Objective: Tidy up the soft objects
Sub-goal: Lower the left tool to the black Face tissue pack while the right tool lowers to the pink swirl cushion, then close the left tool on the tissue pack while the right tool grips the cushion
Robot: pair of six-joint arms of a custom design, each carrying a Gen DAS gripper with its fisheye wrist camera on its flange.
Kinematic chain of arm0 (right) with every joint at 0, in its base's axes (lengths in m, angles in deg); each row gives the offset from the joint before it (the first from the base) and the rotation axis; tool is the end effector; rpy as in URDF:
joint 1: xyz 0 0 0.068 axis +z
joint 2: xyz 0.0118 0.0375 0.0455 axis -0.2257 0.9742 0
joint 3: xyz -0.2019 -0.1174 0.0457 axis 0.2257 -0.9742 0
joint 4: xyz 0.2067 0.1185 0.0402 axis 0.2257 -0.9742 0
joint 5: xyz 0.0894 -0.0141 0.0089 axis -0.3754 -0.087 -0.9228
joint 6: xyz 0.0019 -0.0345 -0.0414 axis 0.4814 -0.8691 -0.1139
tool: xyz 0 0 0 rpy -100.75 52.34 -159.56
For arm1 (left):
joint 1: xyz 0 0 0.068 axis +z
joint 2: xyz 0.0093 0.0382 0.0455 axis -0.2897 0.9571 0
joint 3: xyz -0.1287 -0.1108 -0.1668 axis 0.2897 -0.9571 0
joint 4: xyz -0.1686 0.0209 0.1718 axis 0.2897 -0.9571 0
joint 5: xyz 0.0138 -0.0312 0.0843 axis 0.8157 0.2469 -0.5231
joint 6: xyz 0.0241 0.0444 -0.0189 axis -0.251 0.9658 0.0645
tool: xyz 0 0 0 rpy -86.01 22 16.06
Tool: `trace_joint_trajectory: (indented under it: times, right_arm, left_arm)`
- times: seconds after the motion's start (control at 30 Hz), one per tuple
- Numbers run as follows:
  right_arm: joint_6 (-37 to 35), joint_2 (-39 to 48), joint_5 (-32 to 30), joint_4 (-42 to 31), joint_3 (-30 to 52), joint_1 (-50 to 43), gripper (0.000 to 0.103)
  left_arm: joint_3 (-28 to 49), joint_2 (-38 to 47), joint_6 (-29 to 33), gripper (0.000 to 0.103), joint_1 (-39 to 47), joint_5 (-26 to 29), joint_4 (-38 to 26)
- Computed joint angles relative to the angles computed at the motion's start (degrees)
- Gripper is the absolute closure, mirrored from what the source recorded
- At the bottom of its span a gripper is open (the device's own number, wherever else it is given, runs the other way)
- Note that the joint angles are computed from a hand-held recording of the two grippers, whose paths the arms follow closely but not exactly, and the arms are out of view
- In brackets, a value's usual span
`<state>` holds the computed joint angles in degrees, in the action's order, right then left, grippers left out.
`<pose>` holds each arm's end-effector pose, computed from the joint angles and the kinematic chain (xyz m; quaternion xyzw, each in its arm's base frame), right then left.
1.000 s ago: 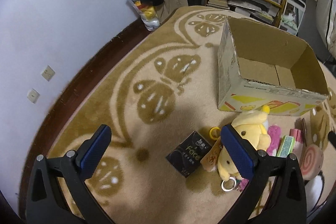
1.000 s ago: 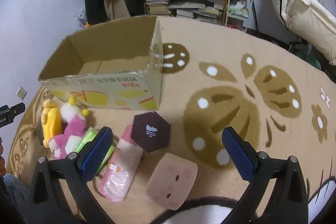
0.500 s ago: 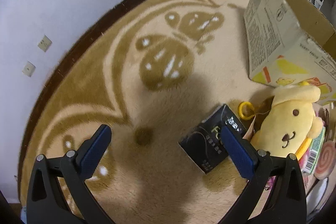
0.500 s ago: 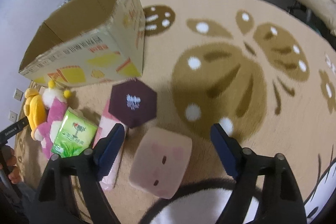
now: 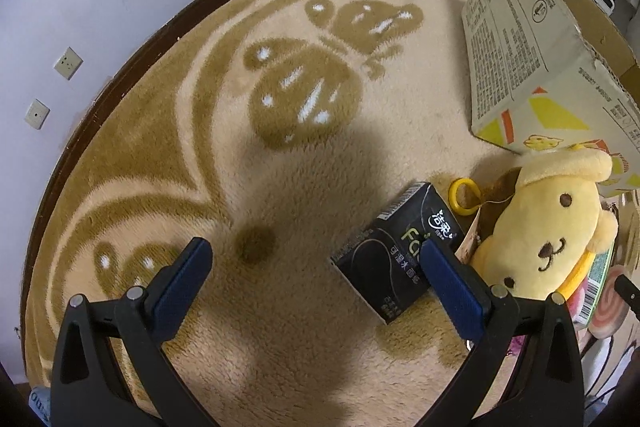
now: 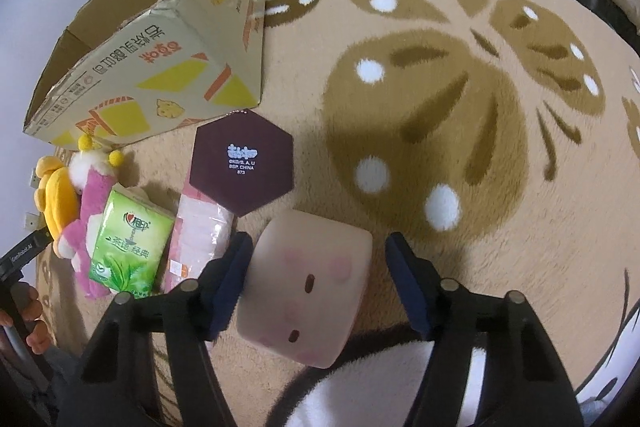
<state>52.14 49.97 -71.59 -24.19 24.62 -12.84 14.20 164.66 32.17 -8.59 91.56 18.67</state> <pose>0.1683 -0.0003 0.1481 0.3110 0.9377 0.0391 0.1500 0.3735 0.0506 0.1377 0.1308 0.9795 -0.0106 0.1531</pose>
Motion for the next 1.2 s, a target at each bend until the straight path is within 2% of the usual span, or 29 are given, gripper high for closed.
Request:
trace_joint_trajectory:
  times: [0.17,0.3,0.33,0.53,0.67,0.83,1.2]
  right_arm:
    - [-0.3,0.9,0.1,0.7,0.2,0.1,0.033]
    - [-0.6,2.2,0.0,1.2,0.6,0.2,0.033]
    - [-0.6,2.4,-0.1,1.4,0.6,0.3,0.041]
    - [-0.2,3.2,0.7,2.0,0.9,1.0,0.048]
    - [-0.3,4.4,0.8,2.8,1.4,1.1,0.048]
    - [-0.7,5.8,0.6,3.3,2.2,0.9,0.048]
    - [-0.7,6.3,0.7,3.8,2.2,1.0,0.048]
  left_arm:
    - [1.0,1.1,0.6,0.000,-0.3,1.7,-1.6]
    - [-1.3,0.0,1.0,0.000,-1.5,1.0,0.5]
    - [-1.2,0.1,1.0,0.000,-1.7,1.0,0.5]
    - [1.5,2.3,1.6,0.000,-1.7,4.0,-3.3]
    - [-0.1,1.2,2.0,0.000,-2.8,3.2,-1.5]
    - [0.1,1.8,2.1,0.000,-3.7,3.9,-2.9]
    - [-3.4,1.8,0.2,0.002,-5.3,1.4,2.5]
